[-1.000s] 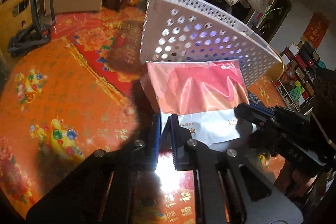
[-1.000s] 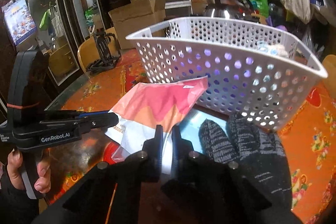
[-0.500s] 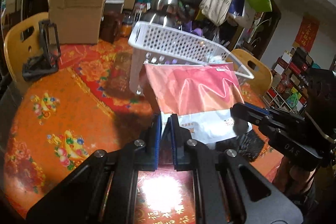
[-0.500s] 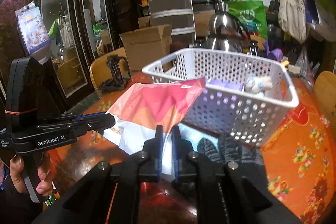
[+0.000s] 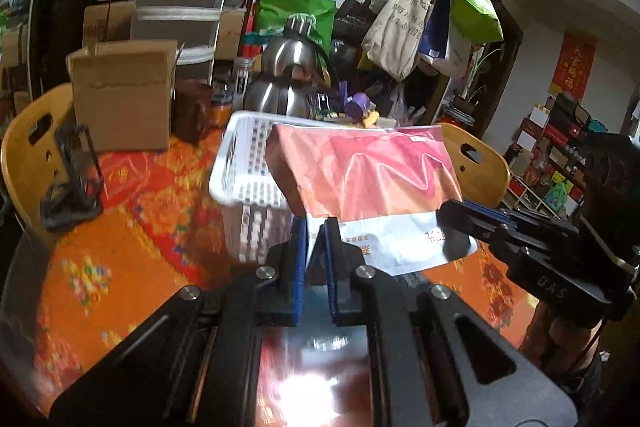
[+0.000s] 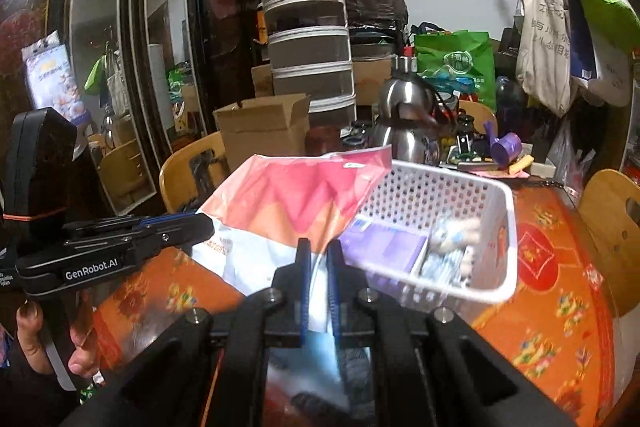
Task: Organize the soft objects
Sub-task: 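Lower the packet into the white basket and open the left gripper, then move both grippers back to the black knit gloves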
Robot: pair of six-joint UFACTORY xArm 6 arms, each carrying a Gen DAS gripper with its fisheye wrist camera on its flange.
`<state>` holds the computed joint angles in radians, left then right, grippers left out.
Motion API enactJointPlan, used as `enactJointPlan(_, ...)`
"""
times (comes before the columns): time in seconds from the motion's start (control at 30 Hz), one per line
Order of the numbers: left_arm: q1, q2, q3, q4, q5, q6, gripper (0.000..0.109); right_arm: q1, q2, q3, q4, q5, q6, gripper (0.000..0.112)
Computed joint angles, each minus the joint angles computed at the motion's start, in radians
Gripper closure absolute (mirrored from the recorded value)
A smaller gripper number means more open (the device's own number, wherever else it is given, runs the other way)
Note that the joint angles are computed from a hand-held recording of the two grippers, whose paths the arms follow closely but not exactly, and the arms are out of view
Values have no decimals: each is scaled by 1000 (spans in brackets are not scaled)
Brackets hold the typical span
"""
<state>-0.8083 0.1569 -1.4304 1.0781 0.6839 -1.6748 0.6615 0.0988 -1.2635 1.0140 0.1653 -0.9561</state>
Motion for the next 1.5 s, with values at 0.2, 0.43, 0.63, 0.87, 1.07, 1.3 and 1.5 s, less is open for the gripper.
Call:
enactJointPlan(0.2, 68, 126, -215, -132, 11, 185, 101, -52, 126, -177, -123, 52, 125, 106)
enactJointPlan(0.43, 156, 320, -442, -310, 9, 375, 101, -100, 304, -389, -277, 125, 264, 106)
enactJointPlan(0.63, 205, 470, -569, -413, 6, 450, 101, -119, 438, -505, -457, 143, 430, 104)
enactJointPlan(0.87, 207, 461, -519, -348, 8, 377, 29, -138, 445, -468, -609, 77, 592, 41)
enactJointPlan(1.07, 193, 421, -465, -272, 17, 318, 21, -144, 412, -433, -634, 82, 600, 32)
enactJointPlan(1.3, 182, 385, -417, -259, 31, 298, 20, -134, 384, -393, -583, 60, 553, 32)
enactJointPlan(1.5, 140, 316, -337, -184, 60, 227, 20, -116, 278, -273, -448, 14, 429, 32)
